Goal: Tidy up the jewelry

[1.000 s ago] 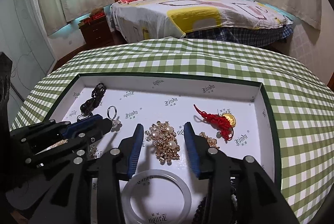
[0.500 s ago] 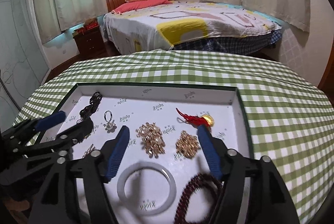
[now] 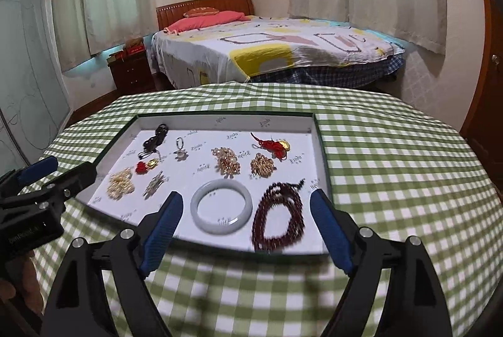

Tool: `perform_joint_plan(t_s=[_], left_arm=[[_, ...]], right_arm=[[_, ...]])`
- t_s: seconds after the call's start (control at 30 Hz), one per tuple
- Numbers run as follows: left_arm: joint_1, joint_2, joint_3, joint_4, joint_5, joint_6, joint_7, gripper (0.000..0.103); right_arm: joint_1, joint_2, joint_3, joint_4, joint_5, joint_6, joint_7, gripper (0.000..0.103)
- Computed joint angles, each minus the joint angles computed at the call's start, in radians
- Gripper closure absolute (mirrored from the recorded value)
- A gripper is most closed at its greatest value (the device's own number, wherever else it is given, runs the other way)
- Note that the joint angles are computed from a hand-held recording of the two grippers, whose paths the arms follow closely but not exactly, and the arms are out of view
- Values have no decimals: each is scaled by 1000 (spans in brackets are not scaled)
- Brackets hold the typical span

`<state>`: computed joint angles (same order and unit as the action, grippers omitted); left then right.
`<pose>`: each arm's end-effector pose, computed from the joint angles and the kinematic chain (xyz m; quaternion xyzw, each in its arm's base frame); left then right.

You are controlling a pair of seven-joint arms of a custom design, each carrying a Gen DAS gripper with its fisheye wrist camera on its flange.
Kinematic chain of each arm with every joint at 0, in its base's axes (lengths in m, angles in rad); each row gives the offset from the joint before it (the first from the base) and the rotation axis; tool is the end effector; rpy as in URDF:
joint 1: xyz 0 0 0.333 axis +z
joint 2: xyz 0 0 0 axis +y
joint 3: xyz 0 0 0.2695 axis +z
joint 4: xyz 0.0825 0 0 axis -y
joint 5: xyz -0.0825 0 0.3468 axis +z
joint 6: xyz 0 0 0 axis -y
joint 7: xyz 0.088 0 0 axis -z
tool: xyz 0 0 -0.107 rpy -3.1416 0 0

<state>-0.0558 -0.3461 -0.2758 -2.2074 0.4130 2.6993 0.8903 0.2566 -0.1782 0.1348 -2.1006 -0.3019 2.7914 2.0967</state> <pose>0.4475 -0.1845 0.5772 -0.6451 0.6295 -0.3148 0.2974 0.4790 0.2173 0.5658 -0.6727 0.6019 -0.2440 0.3545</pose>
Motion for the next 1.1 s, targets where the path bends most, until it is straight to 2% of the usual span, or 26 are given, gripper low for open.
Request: perform_joint_plan(t_s=[0.4,1.1], left_arm=[[-23,-258,-1,-116,-95,-92,22,10],[-16,-500,-33,-144,-137,-200,41,6]], right_arm=[[-32,-202,53,-123,-35,-10,41,20],[-60,-427,105,-206,4,-13,12,19]])
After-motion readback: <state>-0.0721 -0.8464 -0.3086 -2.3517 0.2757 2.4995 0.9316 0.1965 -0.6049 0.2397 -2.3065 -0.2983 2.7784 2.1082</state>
